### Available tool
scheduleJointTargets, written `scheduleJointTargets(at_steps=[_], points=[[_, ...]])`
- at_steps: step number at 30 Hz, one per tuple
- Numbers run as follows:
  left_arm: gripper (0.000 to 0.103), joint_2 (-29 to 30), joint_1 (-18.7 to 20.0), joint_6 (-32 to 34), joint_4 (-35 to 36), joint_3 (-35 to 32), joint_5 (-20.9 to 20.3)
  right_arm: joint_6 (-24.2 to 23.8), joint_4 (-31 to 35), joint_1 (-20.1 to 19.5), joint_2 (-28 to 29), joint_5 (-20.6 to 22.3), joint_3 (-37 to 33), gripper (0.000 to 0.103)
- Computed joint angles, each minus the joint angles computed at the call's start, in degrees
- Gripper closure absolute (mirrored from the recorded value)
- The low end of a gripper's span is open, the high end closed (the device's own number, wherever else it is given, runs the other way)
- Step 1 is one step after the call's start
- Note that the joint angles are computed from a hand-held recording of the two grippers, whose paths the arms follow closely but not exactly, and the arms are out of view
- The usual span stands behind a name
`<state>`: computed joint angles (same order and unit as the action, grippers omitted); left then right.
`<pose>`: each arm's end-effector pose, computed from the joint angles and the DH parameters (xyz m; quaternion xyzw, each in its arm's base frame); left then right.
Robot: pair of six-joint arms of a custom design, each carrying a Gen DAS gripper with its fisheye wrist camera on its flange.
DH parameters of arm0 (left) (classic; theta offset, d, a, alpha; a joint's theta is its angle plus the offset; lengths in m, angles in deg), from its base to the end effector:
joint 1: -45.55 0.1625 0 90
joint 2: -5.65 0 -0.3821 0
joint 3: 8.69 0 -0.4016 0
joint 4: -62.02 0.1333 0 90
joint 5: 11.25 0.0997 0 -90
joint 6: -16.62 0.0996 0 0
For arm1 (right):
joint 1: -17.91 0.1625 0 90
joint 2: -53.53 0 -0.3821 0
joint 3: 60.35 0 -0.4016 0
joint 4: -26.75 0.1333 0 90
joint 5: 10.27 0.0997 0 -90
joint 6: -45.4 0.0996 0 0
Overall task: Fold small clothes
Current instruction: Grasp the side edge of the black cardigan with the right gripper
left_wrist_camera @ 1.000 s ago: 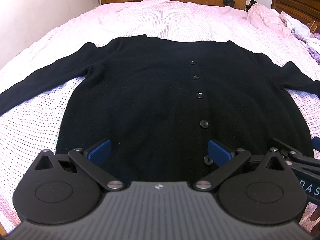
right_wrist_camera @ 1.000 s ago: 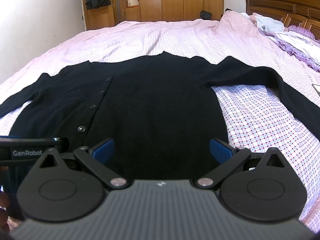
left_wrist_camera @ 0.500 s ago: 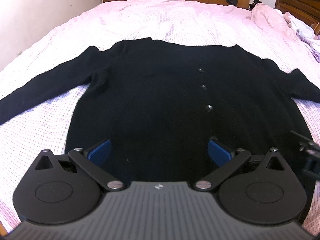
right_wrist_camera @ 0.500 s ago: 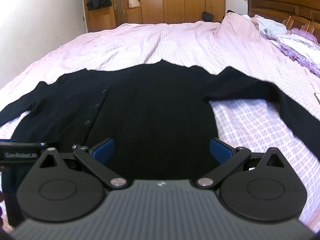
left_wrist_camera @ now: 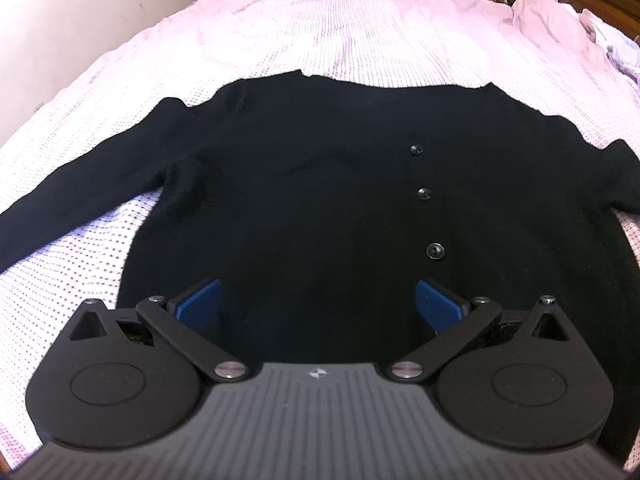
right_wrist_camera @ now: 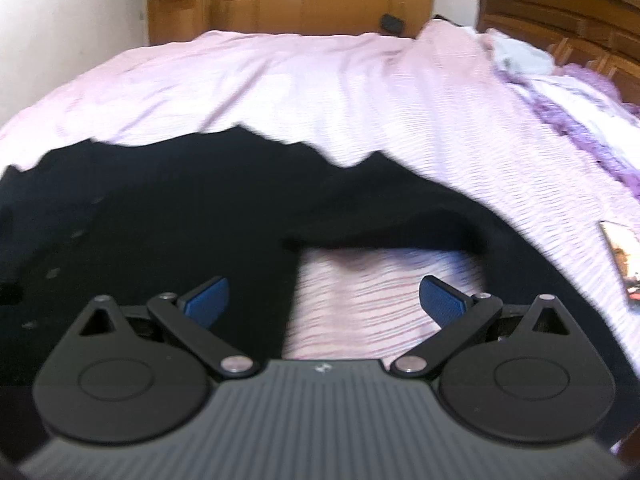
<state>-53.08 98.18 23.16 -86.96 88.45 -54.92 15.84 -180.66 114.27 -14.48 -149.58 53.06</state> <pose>-0.2195 -0.6257 0.2102 0.2731 0.8653 -0.2611 0.3295 0.1148 -0.5080 0.3056 -0.0066 -0.7750 0.4555 0.4380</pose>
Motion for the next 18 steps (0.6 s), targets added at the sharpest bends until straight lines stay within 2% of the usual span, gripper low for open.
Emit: scheduleJointTargets(at_steps=[5, 10, 15, 18], points=[[0.0, 1.7, 0.2, -0.8, 0.4, -0.9, 0.7, -3.6, -0.9, -2.4, -3.7, 0.4, 0.0, 0.0], [0.0, 2.5, 0.2, -1.3, -0.1, -0.6, 1.6, -7.2, -0.4, -5.8, -4.5, 1.9, -1.5, 0.0], [0.0, 2.7, 0.4, -1.8, 0.2, -0.7, 2.0, -6.9, 3.8, -9.1, -3.2, 1.2, -4.3, 0.0], [0.0, 2.8, 0.7, -2.3, 0.8, -0.9, 2.1, -2.8, 8.0, -10.8, -3.8, 2.1, -4.3, 0.0]])
